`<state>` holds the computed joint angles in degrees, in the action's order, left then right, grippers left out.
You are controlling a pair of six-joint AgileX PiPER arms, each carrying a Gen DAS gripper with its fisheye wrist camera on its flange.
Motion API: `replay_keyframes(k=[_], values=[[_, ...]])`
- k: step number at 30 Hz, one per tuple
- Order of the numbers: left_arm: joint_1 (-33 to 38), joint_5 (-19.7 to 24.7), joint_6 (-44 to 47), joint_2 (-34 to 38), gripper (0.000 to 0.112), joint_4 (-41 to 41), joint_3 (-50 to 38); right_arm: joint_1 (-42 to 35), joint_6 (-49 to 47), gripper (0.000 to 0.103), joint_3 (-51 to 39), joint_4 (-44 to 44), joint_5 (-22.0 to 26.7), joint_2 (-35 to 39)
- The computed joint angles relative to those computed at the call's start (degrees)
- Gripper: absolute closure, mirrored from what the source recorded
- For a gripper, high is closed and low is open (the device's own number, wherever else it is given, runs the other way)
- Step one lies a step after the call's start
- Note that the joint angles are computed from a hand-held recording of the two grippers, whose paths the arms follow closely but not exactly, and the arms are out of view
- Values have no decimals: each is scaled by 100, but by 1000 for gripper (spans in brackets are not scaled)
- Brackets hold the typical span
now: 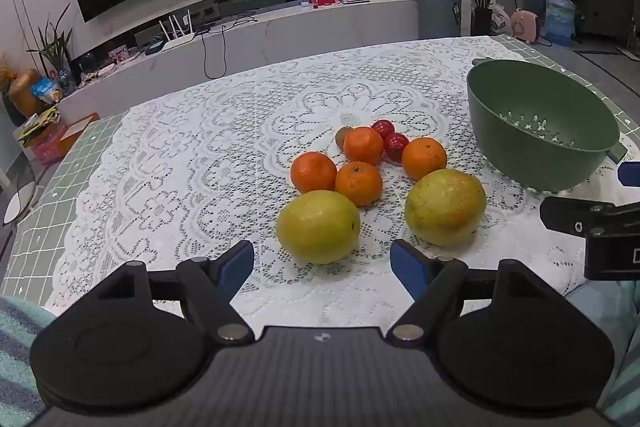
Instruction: Organize fruits
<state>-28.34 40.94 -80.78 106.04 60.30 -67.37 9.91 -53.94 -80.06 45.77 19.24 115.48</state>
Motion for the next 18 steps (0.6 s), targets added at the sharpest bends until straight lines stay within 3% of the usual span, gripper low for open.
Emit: replay_keyframes(k=[18], values=[[159, -183, 182, 41, 22, -267, -25, 67, 110, 4, -148, -126, 101, 154]])
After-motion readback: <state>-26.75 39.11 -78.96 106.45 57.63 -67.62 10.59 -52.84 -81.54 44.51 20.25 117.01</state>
